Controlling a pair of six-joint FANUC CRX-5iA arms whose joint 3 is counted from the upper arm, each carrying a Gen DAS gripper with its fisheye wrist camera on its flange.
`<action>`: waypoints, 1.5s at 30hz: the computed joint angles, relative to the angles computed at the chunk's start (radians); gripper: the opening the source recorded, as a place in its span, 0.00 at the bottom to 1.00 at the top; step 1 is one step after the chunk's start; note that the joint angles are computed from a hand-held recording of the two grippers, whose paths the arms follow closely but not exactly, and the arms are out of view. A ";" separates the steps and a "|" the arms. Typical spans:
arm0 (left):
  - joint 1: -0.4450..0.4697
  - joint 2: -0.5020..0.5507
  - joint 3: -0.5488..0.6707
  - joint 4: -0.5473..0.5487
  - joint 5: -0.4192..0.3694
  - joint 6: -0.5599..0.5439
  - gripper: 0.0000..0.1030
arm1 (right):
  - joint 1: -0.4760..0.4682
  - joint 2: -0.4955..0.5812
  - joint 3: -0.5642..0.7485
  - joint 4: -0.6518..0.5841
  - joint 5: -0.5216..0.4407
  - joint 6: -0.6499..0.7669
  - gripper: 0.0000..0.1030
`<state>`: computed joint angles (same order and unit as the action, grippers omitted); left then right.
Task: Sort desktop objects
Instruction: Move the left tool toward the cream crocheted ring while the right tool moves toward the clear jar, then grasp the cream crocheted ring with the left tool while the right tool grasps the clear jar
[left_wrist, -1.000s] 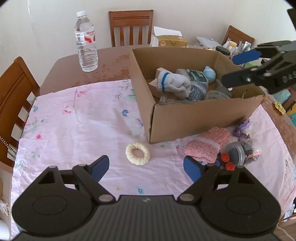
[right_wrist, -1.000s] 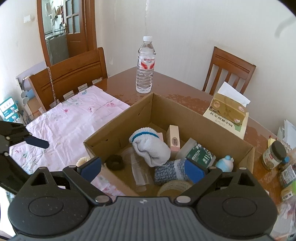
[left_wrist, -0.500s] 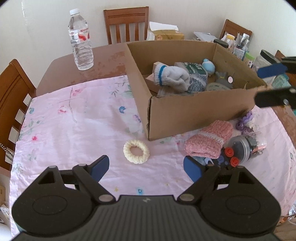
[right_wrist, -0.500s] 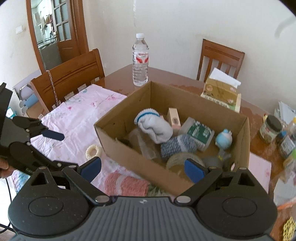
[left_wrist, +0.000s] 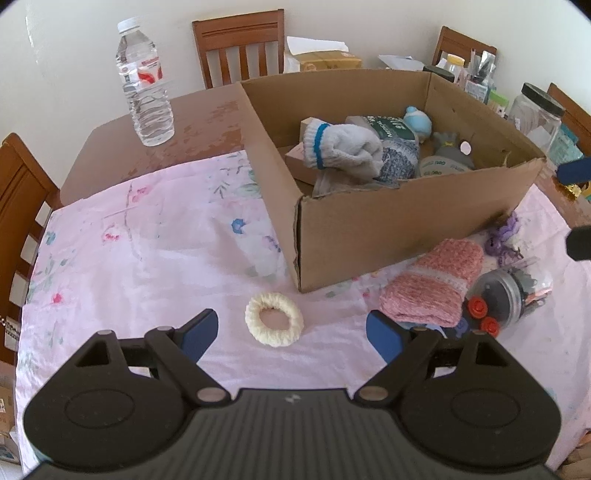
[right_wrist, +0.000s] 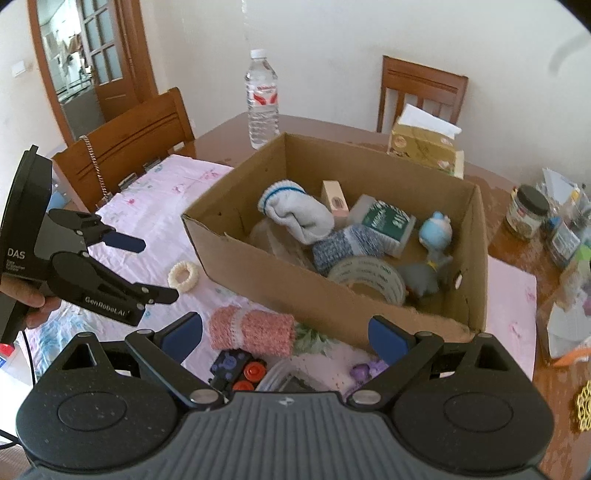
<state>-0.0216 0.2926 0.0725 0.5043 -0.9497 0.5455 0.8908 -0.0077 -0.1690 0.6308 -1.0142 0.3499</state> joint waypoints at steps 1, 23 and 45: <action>-0.001 0.004 0.000 0.005 0.005 -0.008 0.85 | 0.002 -0.002 -0.003 -0.002 -0.003 -0.006 0.96; -0.011 0.077 0.018 0.022 0.027 -0.021 0.76 | 0.045 -0.022 -0.051 -0.050 -0.083 -0.111 0.96; -0.008 0.089 -0.005 0.047 0.056 -0.035 0.42 | 0.044 -0.015 -0.044 -0.082 -0.098 -0.094 0.96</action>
